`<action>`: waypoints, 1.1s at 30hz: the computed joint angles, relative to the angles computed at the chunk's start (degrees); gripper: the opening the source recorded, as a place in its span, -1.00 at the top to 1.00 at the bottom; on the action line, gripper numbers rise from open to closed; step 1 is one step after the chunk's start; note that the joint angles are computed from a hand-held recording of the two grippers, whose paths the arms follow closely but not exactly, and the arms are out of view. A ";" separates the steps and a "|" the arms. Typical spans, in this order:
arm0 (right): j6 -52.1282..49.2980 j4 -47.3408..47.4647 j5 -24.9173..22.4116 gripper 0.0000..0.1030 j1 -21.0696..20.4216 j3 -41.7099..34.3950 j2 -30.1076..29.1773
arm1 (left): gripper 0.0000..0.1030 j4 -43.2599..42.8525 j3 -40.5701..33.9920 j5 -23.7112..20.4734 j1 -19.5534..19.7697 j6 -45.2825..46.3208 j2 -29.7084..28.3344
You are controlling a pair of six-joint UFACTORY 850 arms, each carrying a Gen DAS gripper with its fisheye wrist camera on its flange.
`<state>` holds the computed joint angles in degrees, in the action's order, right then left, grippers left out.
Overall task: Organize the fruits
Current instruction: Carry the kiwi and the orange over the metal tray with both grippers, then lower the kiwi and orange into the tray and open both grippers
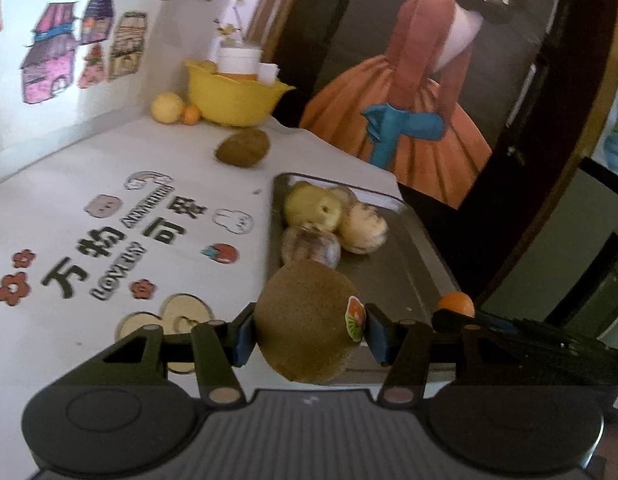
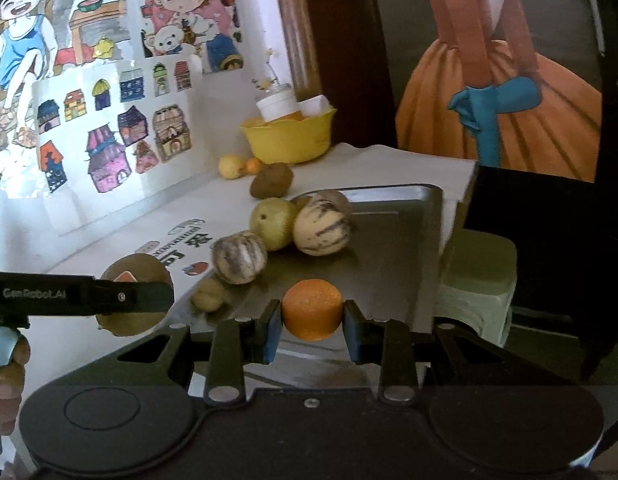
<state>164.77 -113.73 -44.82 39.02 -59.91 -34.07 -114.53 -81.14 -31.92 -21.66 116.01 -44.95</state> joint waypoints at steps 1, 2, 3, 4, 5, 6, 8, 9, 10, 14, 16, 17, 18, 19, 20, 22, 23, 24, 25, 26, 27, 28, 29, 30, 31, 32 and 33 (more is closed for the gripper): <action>0.97 -0.38 -0.19 0.34 -0.06 0.48 0.09 | -0.15 0.49 -0.05 0.15 -0.25 -0.20 -0.04; 2.02 -0.90 -0.14 0.34 -0.22 0.90 0.18 | -0.15 0.97 -0.14 0.30 -0.48 -0.35 -0.11; 2.81 -1.21 -0.11 0.34 -0.35 1.19 0.25 | -0.15 1.28 -0.23 0.54 -0.80 -0.38 -0.20; 3.54 -1.60 -0.05 0.34 -0.52 1.45 0.32 | -0.15 1.53 -0.37 0.70 -0.98 -0.46 -0.29; 4.39 -2.04 -0.09 0.34 -0.67 1.78 0.41 | -0.15 1.67 -0.54 0.93 -1.18 -0.44 -0.38; 5.08 -2.53 -0.07 0.34 -0.81 2.04 0.48 | -0.15 1.68 -0.71 1.34 -1.45 -0.25 -0.48; 5.86 -3.13 0.04 0.34 -1.12 2.27 0.47 | -0.15 1.86 -1.07 2.39 -1.89 -0.43 -0.61; 6.03 -3.34 0.03 0.34 -1.23 2.32 0.44 | -0.15 1.85 -1.25 2.80 -2.13 -0.46 -0.72; 6.15 -3.54 0.02 0.34 -1.33 2.28 0.36 | -0.15 1.82 -1.38 3.07 -2.31 -0.42 -0.82; 6.36 -4.77 0.42 0.34 -1.97 2.09 0.05 | -0.15 1.18 -1.75 3.83 -2.89 0.78 -1.26; 5.82 -5.50 1.04 0.34 -2.42 1.76 -0.19 | -0.15 1.19 -2.09 4.03 -3.02 1.09 -1.46; 5.41 -6.05 1.55 0.34 -2.80 1.49 -0.34 | -0.15 1.30 -2.22 3.98 -3.04 1.09 -1.58; 5.08 -6.51 1.91 0.34 -3.11 1.28 -0.46 | -0.15 1.36 -2.38 3.95 -3.08 1.17 -1.72; 4.56 -6.92 2.29 0.34 -3.47 0.97 -0.62 | -0.15 1.24 -2.47 4.03 -3.13 1.39 -1.80; 3.97 -7.28 2.68 0.34 -3.87 0.60 -0.83 | -0.15 1.02 -2.62 4.10 -3.16 1.69 -1.94; 3.09 -7.59 3.23 0.34 -4.51 -0.17 -1.37 | -0.15 0.66 -2.81 4.32 -3.22 1.75 -2.16; 2.70 -7.67 3.39 0.34 -4.81 -0.53 -1.68 | -0.15 1.16 -3.20 4.44 -3.23 1.06 -2.41; 2.52 -7.79 3.50 0.34 -5.05 -0.82 -1.98 | -0.15 1.64 -3.61 4.59 -3.28 0.50 -2.67; 2.58 -7.96 3.68 0.34 -5.27 -1.07 -2.26 | -0.15 1.90 -3.90 4.69 -3.30 0.27 -2.87; 2.85 -8.21 3.98 0.34 -5.52 -1.31 -2.52 | -0.15 2.19 -4.14 4.73 -3.29 0.05 -3.04; 3.40 -8.80 3.89 0.34 -5.69 -1.39 -2.73 | -0.15 2.50 -4.42 4.72 -3.27 -0.24 -3.28; 3.62 -9.25 3.91 0.34 -5.83 -1.50 -2.86 | -0.15 2.57 -4.53 4.57 -3.22 -0.32 -3.42; 3.35 -9.40 4.07 0.34 -5.98 -1.71 -2.97 | -0.15 2.64 -4.62 4.39 -3.17 -0.38 -3.53; 2.93 -9.40 4.28 0.34 -6.11 -1.91 -3.07 | -0.15 2.60 -4.68 4.21 -3.14 -0.33 -3.62; 2.52 -9.38 4.46 0.34 -6.24 -2.18 -3.21 | -0.15 2.36 -4.63 4.03 -3.11 -0.02 -3.67; 2.04 -9.41 4.69 0.34 -6.39 -2.52 -3.38 | -0.15 2.05 -4.60 3.87 -3.11 0.33 -3.72; 1.75 -9.52 4.89 0.34 -6.49 -2.72 -3.46 | -0.15 1.84 -4.58 3.74 -3.09 0.54 -3.76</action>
